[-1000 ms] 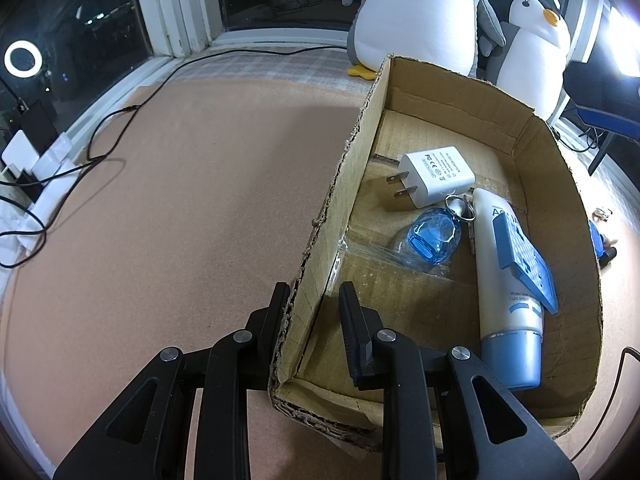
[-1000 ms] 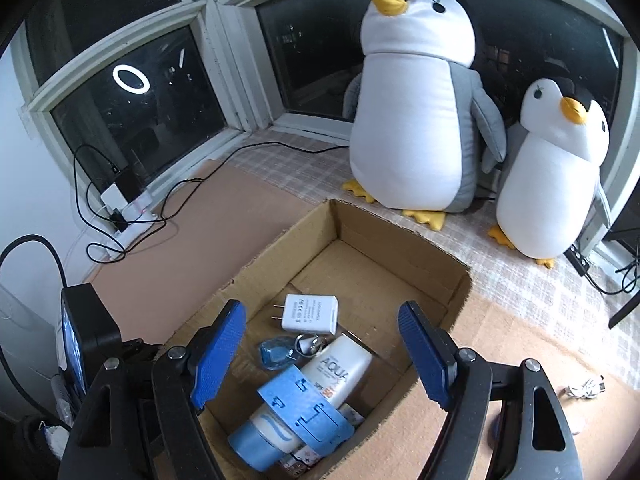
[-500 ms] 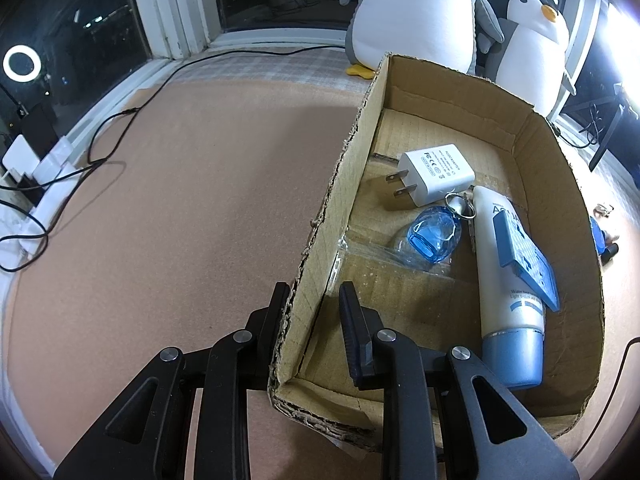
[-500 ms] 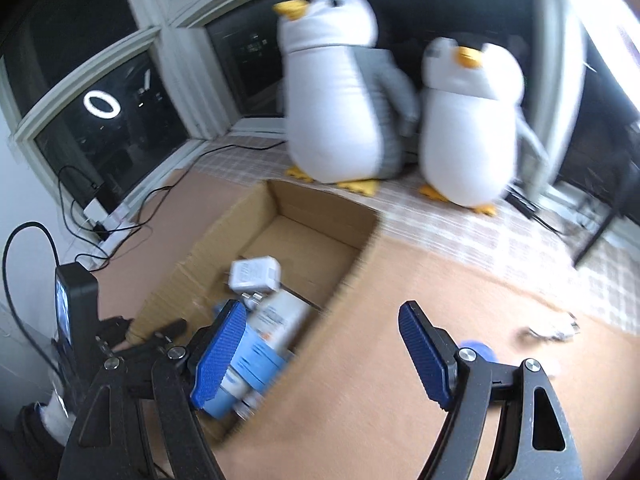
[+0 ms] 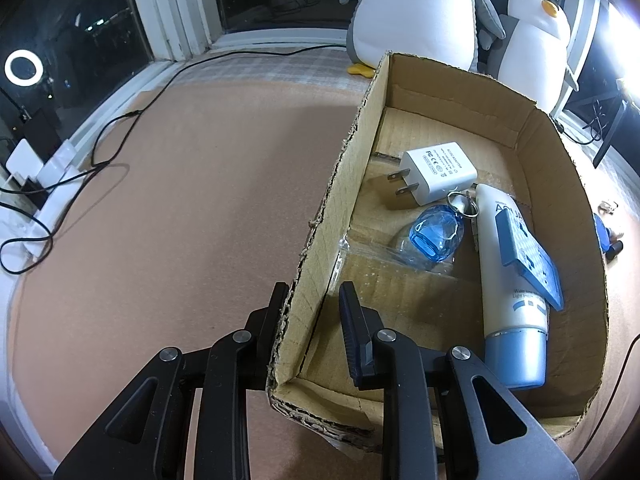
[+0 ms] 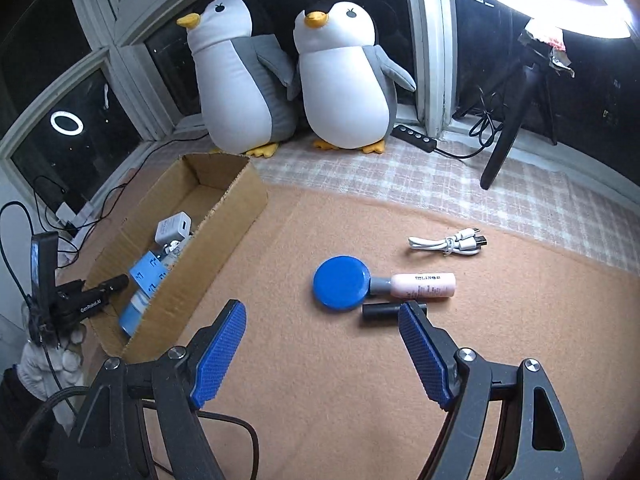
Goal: Organize rigid objects
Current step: 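Move the right gripper to the blue round mirror and grasp it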
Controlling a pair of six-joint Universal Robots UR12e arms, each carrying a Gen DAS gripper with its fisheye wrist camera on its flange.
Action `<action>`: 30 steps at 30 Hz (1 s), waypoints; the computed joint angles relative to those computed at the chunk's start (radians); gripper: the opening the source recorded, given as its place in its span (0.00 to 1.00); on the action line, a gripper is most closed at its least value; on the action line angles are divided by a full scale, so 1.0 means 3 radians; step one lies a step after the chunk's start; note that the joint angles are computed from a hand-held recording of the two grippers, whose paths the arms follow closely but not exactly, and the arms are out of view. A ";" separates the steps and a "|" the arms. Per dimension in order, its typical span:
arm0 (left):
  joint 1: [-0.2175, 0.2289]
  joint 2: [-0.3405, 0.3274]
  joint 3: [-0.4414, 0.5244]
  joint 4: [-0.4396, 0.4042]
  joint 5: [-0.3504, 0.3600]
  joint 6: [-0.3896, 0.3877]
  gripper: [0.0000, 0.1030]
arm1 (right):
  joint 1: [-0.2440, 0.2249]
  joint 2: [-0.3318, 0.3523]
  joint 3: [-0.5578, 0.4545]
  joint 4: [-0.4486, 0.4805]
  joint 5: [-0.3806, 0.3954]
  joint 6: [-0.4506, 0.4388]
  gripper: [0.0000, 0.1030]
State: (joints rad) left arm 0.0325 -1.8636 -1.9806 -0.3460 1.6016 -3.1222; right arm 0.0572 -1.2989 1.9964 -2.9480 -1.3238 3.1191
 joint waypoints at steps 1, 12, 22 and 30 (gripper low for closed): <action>-0.0001 0.0000 0.0002 -0.0004 0.0005 0.0001 0.22 | -0.0004 0.0016 -0.0015 0.0010 0.0021 -0.0033 0.73; -0.0010 -0.0001 0.0008 -0.0019 0.0038 -0.0017 0.22 | 0.0055 0.0323 -0.0434 0.0488 -0.0077 -0.0492 0.73; -0.0015 -0.0003 0.0009 -0.0018 0.0048 -0.0032 0.22 | 0.0077 0.0496 -0.0685 0.0889 -0.0144 -0.0734 0.67; -0.0015 -0.0004 0.0009 -0.0016 0.0048 -0.0035 0.22 | 0.0112 0.0505 -0.0726 0.1102 -0.0219 -0.0900 0.53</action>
